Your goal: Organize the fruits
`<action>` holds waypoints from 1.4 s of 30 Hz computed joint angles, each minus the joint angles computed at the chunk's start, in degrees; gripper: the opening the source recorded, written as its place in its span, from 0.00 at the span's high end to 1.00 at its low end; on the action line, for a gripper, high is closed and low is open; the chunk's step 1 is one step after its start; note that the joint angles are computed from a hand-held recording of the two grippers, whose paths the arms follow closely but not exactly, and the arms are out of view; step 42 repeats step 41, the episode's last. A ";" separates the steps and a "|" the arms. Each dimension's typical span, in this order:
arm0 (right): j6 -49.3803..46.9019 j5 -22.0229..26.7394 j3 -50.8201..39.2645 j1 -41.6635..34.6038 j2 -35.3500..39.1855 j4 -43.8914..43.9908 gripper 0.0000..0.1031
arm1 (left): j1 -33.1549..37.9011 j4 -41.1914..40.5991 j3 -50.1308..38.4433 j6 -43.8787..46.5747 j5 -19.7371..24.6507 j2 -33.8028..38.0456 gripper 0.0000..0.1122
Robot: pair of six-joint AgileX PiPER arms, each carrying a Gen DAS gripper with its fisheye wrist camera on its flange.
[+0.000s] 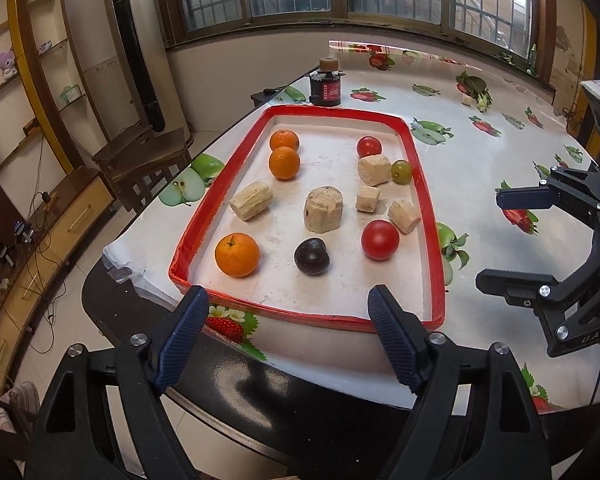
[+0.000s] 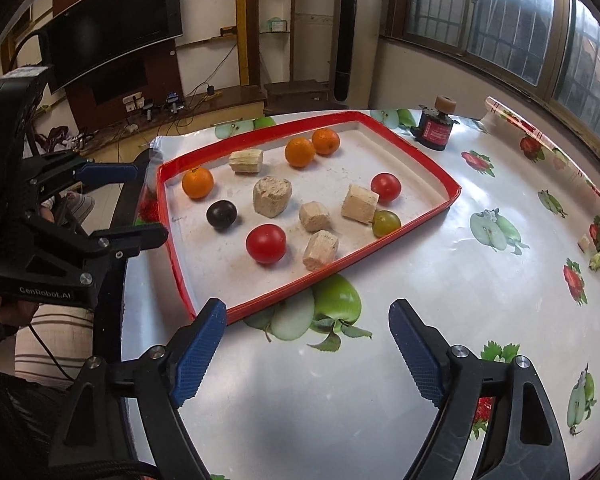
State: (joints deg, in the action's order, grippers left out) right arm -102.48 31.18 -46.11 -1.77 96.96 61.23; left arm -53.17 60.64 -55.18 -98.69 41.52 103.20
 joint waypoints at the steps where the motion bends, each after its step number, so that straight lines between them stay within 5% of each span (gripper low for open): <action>1: -0.24 -0.02 0.15 0.02 0.06 -0.27 0.18 | -0.19 -0.06 0.10 -0.21 0.44 -0.07 0.27; 15: -5.07 0.87 4.23 -2.26 -2.85 1.86 0.18 | -3.64 0.31 1.43 -4.21 4.87 -1.24 0.27; 42: -6.92 -0.29 6.88 -1.01 -4.11 4.29 0.18 | -4.28 -0.33 2.13 -4.60 5.41 -2.17 0.27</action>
